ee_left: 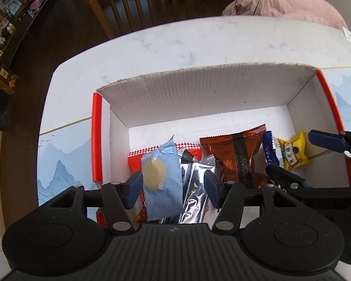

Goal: Organize snacks
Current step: 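Lift both tools out of the box and back toward the pile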

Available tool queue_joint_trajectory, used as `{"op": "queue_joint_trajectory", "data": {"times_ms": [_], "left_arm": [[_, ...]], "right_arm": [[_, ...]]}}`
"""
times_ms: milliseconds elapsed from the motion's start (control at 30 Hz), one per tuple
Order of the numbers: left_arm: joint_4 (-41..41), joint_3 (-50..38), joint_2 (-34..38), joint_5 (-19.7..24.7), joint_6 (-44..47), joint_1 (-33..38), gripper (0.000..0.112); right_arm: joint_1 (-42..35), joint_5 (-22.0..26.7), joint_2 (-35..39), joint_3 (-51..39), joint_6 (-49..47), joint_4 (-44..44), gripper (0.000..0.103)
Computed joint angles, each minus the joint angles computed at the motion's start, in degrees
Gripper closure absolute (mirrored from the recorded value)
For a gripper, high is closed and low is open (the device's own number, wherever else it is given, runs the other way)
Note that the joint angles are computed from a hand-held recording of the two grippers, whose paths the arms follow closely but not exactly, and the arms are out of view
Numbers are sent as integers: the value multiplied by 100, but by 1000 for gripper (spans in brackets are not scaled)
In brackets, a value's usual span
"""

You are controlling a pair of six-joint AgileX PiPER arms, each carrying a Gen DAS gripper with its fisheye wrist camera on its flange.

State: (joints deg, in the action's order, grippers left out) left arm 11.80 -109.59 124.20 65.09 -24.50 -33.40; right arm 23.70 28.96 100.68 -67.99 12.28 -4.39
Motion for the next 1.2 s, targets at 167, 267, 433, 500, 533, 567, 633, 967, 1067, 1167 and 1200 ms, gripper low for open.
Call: {"op": "queue_joint_trajectory", "data": {"times_ms": [167, 267, 433, 500, 533, 567, 633, 967, 1067, 1167, 1200], "left_arm": [[15, 640, -545, -400, -151, -5, 56], [57, 983, -864, -602, -247, -46, 56], [153, 1548, -1392, -902, -414, -120, 56], [176, 1783, -1612, -1044, -442, -160, 56], [201, 1915, -1741, -1103, -474, -183, 56], [239, 2046, -1864, -1165, -524, -209, 56], [287, 2283, -2099, -1268, -597, -253, 56], [575, 3474, -3398, -1681, -1037, -507, 56], [705, 3821, -3778, -1765, -1180, -612, 56], [834, 4166, -4131, -1839, -1339, -722, 56], [856, 4275, -4245, -1860, -1385, -745, 55]], "right_arm": [[-9, -46, -452, 272, 13, 172, 33], [40, -62, -739, 430, 180, 127, 31], [263, -41, -1199, 638, 779, -314, 25], [360, 9, -1368, 702, 1055, -503, 24], [396, 18, -1450, 741, 1135, -541, 24], [437, 35, -1534, 777, 1216, -575, 23], [545, 77, -1681, 843, 1455, -735, 23], [1303, 288, -2414, 1162, 2750, -1575, 22], [1583, 372, -2616, 1242, 3109, -1825, 22], [1925, 498, -2800, 1336, 3612, -2256, 21], [2033, 527, -2877, 1394, 3756, -2348, 21]]}}
